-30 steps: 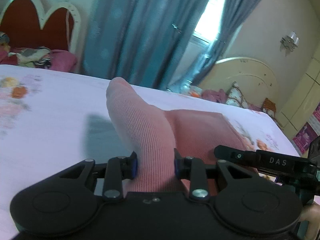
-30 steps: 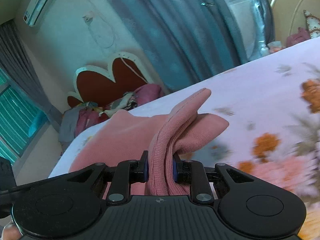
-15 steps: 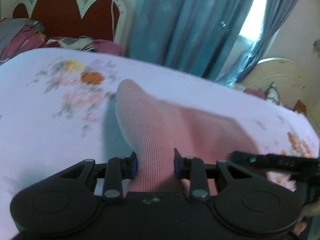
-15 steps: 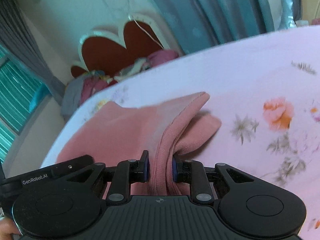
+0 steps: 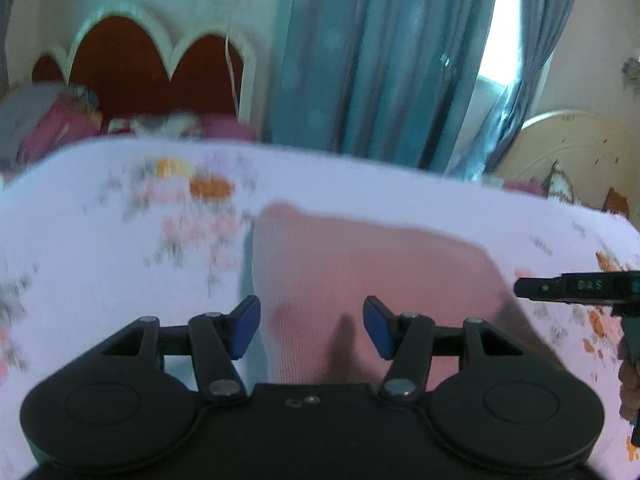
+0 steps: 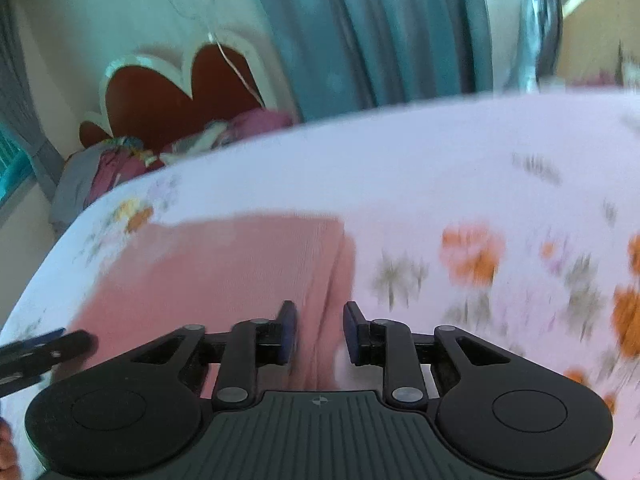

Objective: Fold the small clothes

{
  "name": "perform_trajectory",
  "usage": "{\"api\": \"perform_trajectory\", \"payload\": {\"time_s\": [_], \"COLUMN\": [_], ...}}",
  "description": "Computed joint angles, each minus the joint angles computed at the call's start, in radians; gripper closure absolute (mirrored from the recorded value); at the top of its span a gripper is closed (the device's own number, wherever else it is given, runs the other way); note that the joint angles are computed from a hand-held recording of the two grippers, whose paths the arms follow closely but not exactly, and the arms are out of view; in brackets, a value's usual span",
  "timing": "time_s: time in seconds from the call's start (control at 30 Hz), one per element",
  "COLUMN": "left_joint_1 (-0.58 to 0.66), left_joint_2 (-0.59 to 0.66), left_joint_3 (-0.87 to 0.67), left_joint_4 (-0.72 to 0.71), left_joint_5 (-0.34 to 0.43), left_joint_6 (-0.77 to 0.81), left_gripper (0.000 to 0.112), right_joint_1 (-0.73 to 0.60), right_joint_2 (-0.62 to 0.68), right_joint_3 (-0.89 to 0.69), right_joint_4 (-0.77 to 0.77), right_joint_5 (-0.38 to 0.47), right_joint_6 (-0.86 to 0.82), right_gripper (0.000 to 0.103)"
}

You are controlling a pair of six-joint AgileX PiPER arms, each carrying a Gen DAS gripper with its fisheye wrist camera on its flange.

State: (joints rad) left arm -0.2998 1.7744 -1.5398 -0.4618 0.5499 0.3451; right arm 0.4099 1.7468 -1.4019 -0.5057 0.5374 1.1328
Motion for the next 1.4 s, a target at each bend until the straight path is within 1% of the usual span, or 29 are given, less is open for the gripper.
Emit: {"api": "perform_trajectory", "payload": {"time_s": [0.03, 0.1, 0.17, 0.2, 0.27, 0.37, 0.43, 0.5, 0.57, 0.67, 0.73, 0.8, 0.9, 0.97, 1.0, 1.03, 1.07, 1.1, 1.17, 1.2, 1.23, 1.3, 1.33, 1.4], "left_joint_1": [0.000, 0.000, -0.007, -0.017, -0.031, -0.046, -0.055, -0.059, -0.047, -0.030, -0.029, -0.034, -0.045, -0.056, -0.061, -0.066, -0.075, -0.081, -0.082, -0.077, -0.074, -0.081, -0.090, -0.104], "left_joint_2": [0.011, 0.067, 0.135, 0.162, 0.207, 0.243, 0.245, 0.224, 0.169, 0.071, 0.003, -0.049, -0.115, -0.135, -0.140, -0.143, -0.145, -0.147, -0.147, -0.150, -0.154, -0.146, -0.142, -0.135], "left_joint_3": [-0.020, -0.106, -0.193, -0.224, -0.272, -0.297, -0.295, -0.290, -0.236, -0.114, -0.020, 0.056, 0.157, 0.188, 0.195, 0.196, 0.195, 0.189, 0.166, 0.160, 0.165, 0.163, 0.164, 0.170], "left_joint_4": [-0.015, -0.032, -0.021, 0.010, 0.049, 0.090, 0.118, 0.140, 0.098, 0.044, 0.048, 0.062, 0.089, 0.122, 0.139, 0.151, 0.178, 0.201, 0.212, 0.205, 0.197, 0.219, 0.249, 0.289], "left_joint_5": [0.009, 0.065, 0.105, 0.109, 0.126, 0.126, 0.115, 0.132, 0.128, 0.107, 0.081, 0.053, 0.018, 0.001, 0.001, 0.004, 0.010, 0.018, 0.059, 0.076, 0.081, 0.097, 0.099, 0.090], "left_joint_6": [0.019, 0.020, -0.011, -0.042, -0.080, -0.116, -0.133, -0.157, -0.111, -0.034, -0.014, -0.009, -0.023, -0.049, -0.067, -0.080, -0.102, -0.119, -0.130, -0.133, -0.138, -0.174, -0.197, -0.232], "left_gripper": [0.061, 0.067, 0.068, 0.071, 0.071, 0.069, 0.068, 0.068, 0.068, 0.068, 0.068, 0.068, 0.066, 0.065, 0.064, 0.063, 0.063, 0.062, 0.058, 0.053, 0.048, 0.046, 0.045, 0.041], "right_joint_1": [-0.002, 0.005, 0.013, 0.016, 0.017, 0.016, 0.011, 0.011, 0.031, 0.083, 0.132, 0.187, 0.265, 0.311, 0.316, 0.304, 0.289, 0.281, 0.256, 0.249, 0.256, 0.261, 0.253, 0.234], "right_joint_2": [0.010, 0.053, 0.125, 0.162, 0.222, 0.302, 0.318, 0.318, 0.256, 0.111, 0.035, -0.009, -0.028, -0.018, -0.007, -0.001, -0.009, -0.015, -0.017, -0.027, -0.023, -0.015, -0.014, -0.017], "right_joint_3": [-0.021, -0.082, -0.168, -0.212, -0.269, -0.337, -0.340, -0.361, -0.297, -0.131, -0.043, 0.015, 0.082, 0.115, 0.128, 0.152, 0.194, 0.212, 0.202, 0.208, 0.208, 0.227, 0.224, 0.202], "right_joint_4": [0.014, 0.039, 0.057, 0.059, 0.045, -0.003, -0.029, -0.009, -0.063, -0.130, -0.164, -0.199, -0.267, -0.311, -0.309, -0.295, -0.304, -0.313, -0.253, -0.232, -0.233, -0.273, -0.262, -0.189], "right_joint_5": [-0.001, 0.011, 0.038, 0.063, 0.101, 0.152, 0.145, 0.171, 0.155, 0.084, 0.072, 0.089, 0.141, 0.220, 0.239, 0.218, 0.166, 0.141, 0.123, 0.119, 0.121, 0.102, 0.094, 0.102], "right_joint_6": [-0.030, -0.075, -0.110, -0.122, -0.114, -0.107, -0.089, -0.110, -0.066, -0.014, 0.013, 0.039, 0.114, 0.168, 0.188, 0.214, 0.278, 0.319, 0.323, 0.329, 0.333, 0.345, 0.342, 0.271], "right_gripper": [0.078, 0.078, 0.078, 0.078, 0.078, 0.078, 0.078, 0.078, 0.078, 0.078, 0.078, 0.078, 0.078, 0.078, 0.078, 0.078, 0.078, 0.078, 0.078, 0.078, 0.078, 0.078, 0.078, 0.078]}}
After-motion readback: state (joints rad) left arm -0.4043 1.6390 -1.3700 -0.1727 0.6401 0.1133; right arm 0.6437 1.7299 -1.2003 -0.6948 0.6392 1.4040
